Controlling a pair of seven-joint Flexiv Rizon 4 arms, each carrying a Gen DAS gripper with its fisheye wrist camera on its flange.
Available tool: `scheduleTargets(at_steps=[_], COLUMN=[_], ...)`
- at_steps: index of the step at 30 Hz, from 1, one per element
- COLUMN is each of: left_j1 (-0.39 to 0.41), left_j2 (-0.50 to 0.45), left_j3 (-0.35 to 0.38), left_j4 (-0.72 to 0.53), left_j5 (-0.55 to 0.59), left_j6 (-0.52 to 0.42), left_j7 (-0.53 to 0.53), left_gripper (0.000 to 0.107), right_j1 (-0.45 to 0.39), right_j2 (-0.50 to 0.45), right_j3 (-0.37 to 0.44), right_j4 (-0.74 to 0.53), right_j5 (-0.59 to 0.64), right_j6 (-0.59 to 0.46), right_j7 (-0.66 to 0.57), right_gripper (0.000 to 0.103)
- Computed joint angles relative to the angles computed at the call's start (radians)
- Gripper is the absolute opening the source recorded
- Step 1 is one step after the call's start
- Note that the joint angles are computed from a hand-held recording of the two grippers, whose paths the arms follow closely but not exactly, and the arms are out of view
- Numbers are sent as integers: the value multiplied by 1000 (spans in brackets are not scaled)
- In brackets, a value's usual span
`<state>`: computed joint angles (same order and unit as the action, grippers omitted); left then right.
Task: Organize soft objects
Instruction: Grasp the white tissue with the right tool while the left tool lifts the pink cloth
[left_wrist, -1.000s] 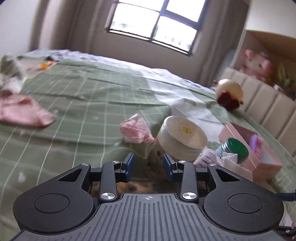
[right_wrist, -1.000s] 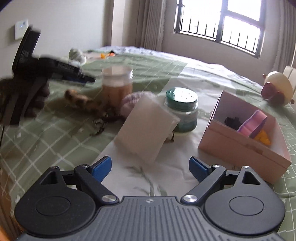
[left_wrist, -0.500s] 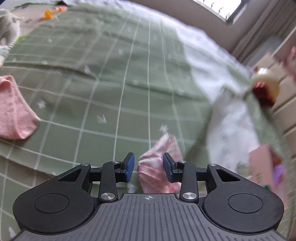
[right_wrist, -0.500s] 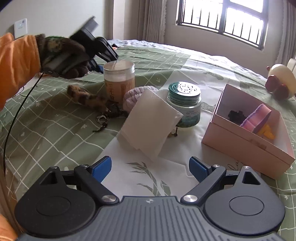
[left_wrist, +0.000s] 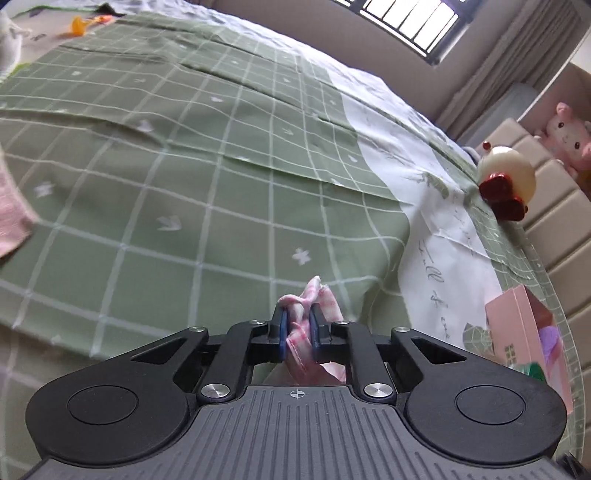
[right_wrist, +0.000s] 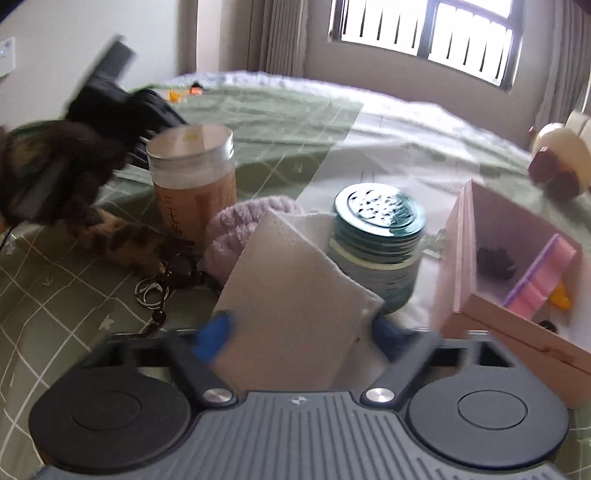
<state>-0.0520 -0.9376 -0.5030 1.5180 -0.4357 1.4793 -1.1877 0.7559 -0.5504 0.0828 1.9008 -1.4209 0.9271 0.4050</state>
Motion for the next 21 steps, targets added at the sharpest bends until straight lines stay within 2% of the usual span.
scheduleTargets(at_steps=[1, 3, 7, 13, 18, 21], left_j1=[25, 92, 221, 343, 340, 270], left_j2=[11, 31, 58, 131, 174, 184], left_j3=[-25, -96, -246, -425, -522, -528], left_j4=[34, 103, 200, 272, 240, 189], left_j5=[5, 21, 63, 179, 259, 280], left_j6=[24, 70, 140, 216, 189, 155], left_j7=[17, 49, 48, 2, -35, -31], left_gripper=[13, 12, 12, 12, 12, 12], right_j1=[-15, -18, -4, -60, -113, -159], right_j2=[-5, 13, 91, 289, 439, 525], right_j3=[13, 12, 16, 61, 125, 159], right_j4=[-10, -6, 9, 58, 97, 146], right_j5=[39, 51, 44, -36, -33, -19], right_j6=[26, 54, 3, -41, -160, -196], right_j7=[-42, -61, -110, -85, -129, -117], right_gripper=[9, 8, 3, 3, 3, 3])
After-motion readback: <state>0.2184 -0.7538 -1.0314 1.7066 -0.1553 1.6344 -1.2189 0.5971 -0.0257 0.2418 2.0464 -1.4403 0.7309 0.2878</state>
